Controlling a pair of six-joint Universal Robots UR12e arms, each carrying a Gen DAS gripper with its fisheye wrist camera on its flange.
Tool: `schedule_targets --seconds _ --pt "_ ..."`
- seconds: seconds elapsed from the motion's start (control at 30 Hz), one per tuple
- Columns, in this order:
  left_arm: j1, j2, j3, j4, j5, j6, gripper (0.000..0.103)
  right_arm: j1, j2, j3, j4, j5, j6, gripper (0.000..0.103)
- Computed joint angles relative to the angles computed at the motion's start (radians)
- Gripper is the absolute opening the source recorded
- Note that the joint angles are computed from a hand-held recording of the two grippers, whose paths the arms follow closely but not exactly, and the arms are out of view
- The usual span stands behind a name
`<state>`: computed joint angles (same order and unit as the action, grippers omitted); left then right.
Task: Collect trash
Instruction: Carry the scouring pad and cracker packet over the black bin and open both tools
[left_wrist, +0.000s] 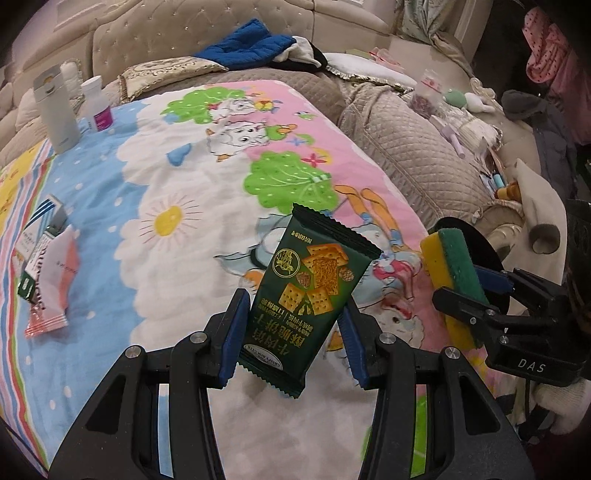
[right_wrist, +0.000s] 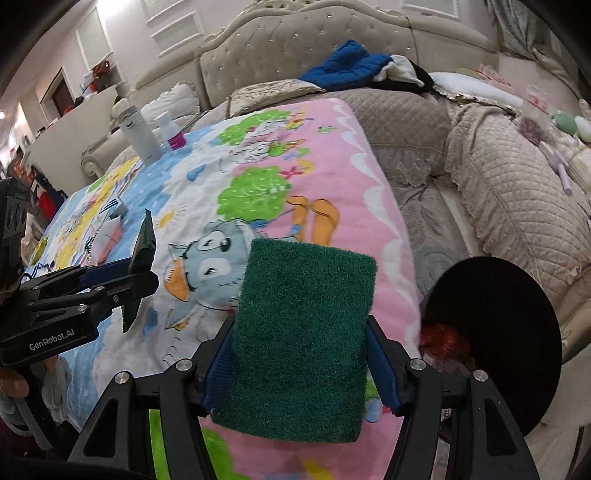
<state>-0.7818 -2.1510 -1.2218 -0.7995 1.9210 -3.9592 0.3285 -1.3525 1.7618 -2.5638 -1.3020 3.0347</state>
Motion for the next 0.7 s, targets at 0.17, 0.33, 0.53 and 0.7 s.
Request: schedule_targets --seconds 0.17,0.33,0.53,0.7 --pt "0.000 -0.027 0.040 -0.008 -0.020 0.017 0.046 -0.018 -0.007 0.011 -0.005 -0.003 0.015 0.062" --pt "-0.003 -0.055 0.081 -0.007 -0.044 0.036 0.046 -0.037 -0.014 0.023 -0.007 -0.009 0.031 0.062" --pt "-0.006 -0.099 0.151 -0.013 -0.078 0.060 0.046 -0.059 -0.022 0.035 -0.009 -0.020 0.046 0.062" --pt "-0.008 -0.137 0.210 -0.015 -0.105 0.083 0.046 -0.082 -0.026 0.043 -0.014 -0.031 0.066 0.062"
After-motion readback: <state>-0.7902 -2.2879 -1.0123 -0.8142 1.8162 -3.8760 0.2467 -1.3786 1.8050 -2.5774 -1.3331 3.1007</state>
